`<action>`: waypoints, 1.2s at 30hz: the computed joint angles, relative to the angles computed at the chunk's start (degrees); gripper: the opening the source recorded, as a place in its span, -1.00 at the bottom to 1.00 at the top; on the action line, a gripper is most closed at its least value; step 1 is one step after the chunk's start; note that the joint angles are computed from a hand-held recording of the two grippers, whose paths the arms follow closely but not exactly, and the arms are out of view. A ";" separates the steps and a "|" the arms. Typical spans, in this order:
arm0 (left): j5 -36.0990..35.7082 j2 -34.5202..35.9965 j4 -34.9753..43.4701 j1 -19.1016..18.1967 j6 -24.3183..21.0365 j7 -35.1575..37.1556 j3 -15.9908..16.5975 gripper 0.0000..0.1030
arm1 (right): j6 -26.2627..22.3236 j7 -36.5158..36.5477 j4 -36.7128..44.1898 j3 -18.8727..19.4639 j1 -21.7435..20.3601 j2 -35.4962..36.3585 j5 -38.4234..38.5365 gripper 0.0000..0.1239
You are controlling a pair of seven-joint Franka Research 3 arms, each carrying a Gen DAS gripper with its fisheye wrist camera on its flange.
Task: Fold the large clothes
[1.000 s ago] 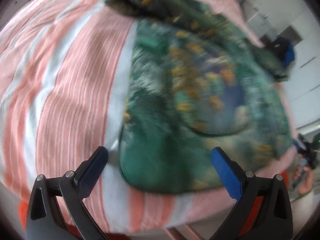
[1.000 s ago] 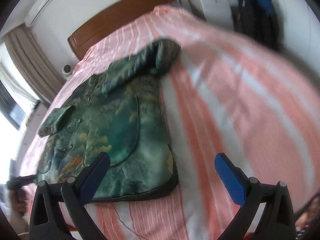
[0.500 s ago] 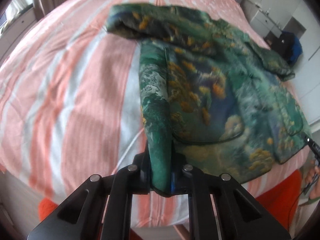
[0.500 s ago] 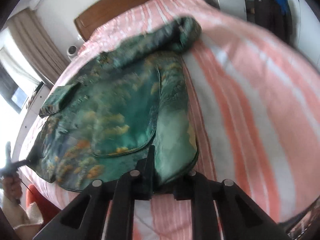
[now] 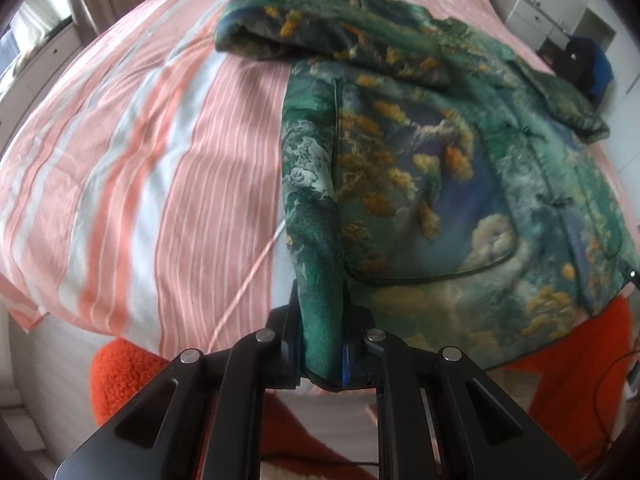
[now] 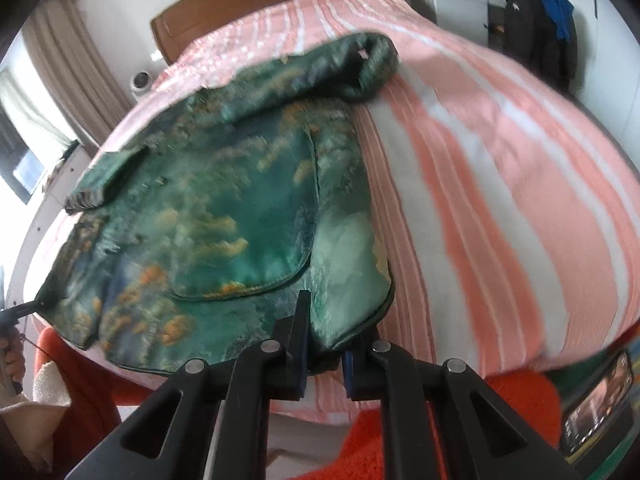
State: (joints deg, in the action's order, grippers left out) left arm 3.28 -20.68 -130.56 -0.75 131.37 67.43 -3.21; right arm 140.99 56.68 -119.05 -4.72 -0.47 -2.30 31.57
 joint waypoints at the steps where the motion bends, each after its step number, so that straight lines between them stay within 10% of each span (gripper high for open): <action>1: 0.93 1.29 0.82 0.24 0.11 -0.26 -0.36 -0.78 | -0.16 0.66 0.71 0.04 0.01 0.98 -0.27 -0.80; 10: 8.77 5.01 3.63 0.72 -0.20 -2.75 -2.68 -0.61 | 2.48 2.00 2.62 0.99 0.39 3.95 -3.36 -0.79; 12: 10.41 4.25 4.21 0.84 -3.10 -3.80 -3.17 -0.04 | 3.27 2.20 0.73 0.98 0.40 2.38 -2.99 -0.67; 16: 10.21 -1.54 2.90 -0.53 -3.83 -0.58 -2.44 0.16 | 3.27 2.25 -0.80 0.30 0.07 -0.11 -1.79 0.24; 21: 18.30 -1.81 9.11 0.58 2.01 2.94 -3.65 0.92 | 10.97 4.61 -4.94 0.26 -0.19 -5.07 -5.04 0.24; 28: 13.12 19.86 27.56 -1.89 7.69 17.64 -3.18 0.94 | 11.56 -0.46 -4.87 -0.56 4.22 -7.27 5.91 0.24; 33: 22.34 34.98 40.28 -3.10 1.47 7.35 -2.84 0.92 | 9.47 -6.29 -8.27 0.24 6.95 -10.30 8.93 0.24; 34: 21.18 37.34 42.35 -3.04 0.02 5.77 -2.21 0.80 | 9.35 -7.10 -9.08 0.30 7.40 -10.77 9.34 0.24; 36: 16.63 37.95 41.99 -1.04 0.03 6.44 -2.79 -0.35 | 9.02 -7.76 -10.76 0.37 7.82 -11.71 9.39 0.24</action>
State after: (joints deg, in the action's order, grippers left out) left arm 19.91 17.27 -88.56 -1.80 131.40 73.87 -6.00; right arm 150.01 48.92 -129.81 -4.36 7.35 -14.01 40.96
